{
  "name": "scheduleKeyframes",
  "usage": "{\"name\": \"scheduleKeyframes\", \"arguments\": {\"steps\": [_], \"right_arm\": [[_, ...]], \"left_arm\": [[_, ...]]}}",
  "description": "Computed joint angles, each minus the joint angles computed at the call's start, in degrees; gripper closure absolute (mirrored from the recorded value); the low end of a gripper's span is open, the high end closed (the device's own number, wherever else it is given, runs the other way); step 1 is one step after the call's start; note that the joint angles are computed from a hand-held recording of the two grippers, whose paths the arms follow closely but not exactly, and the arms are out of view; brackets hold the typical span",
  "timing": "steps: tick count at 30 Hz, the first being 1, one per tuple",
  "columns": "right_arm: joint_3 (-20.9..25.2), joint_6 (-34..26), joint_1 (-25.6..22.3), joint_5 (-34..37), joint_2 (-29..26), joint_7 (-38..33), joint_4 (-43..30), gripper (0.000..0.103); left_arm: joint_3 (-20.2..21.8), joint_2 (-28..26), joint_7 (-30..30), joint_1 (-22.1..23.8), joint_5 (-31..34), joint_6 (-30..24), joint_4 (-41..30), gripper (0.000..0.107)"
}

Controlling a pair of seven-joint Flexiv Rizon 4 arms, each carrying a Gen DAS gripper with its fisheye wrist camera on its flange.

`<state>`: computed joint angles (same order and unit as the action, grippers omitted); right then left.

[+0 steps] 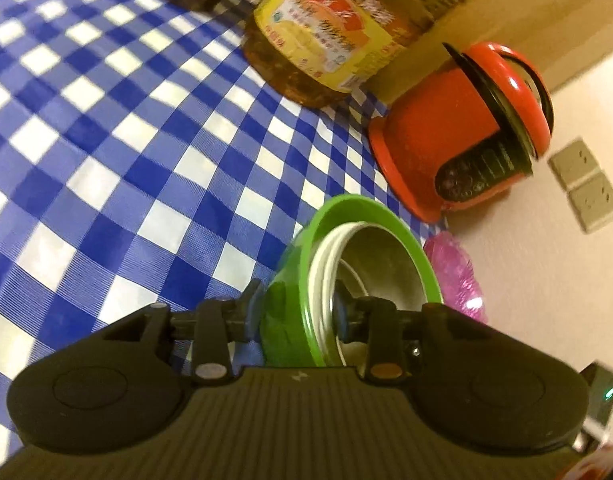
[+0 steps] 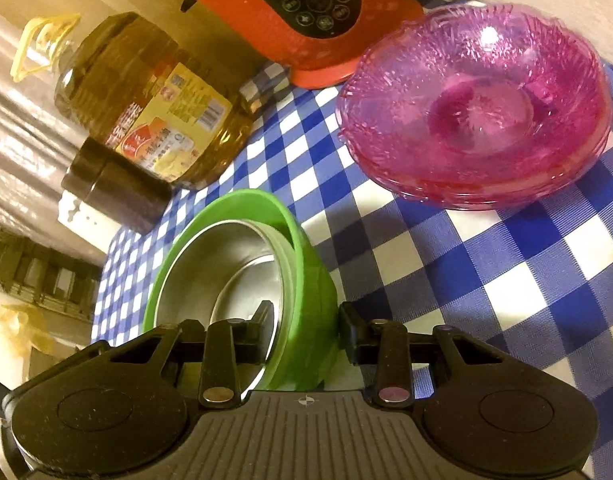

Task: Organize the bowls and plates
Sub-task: 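Lift the nested green bowl stack with both grippers and carry it over the pink plates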

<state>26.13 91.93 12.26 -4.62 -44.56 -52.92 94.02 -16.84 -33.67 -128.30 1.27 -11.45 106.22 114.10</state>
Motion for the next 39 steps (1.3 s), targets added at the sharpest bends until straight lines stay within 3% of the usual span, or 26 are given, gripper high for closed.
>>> {"name": "scheduleKeyframes", "arguments": {"steps": [2,7,30,39], "right_arm": [[1.0,0.1,-0.6,0.4,-1.1,0.2,-1.0,0.067],[1.3,-0.3,-0.7,0.1,-2.4,-0.2,-2.5,0.067],[3.4,0.8,-2.6,-1.7,-4.1,-1.7,-3.1,0.071],[2.7,0.3,-2.6,-0.6,-2.2,-2.1,-1.6,0.072]], "left_arm": [[-2.0,-0.8,0.0,2.0,1.0,0.3,-0.3,0.075],[-2.3,-2.1,1.4,2.5,1.9,0.0,-1.8,0.075],[4.9,-1.6,6.8,-4.8,-2.4,-3.1,-3.6,0.077],[4.8,-0.5,8.8,-5.6,-3.4,-4.3,-3.1,0.078]]}}
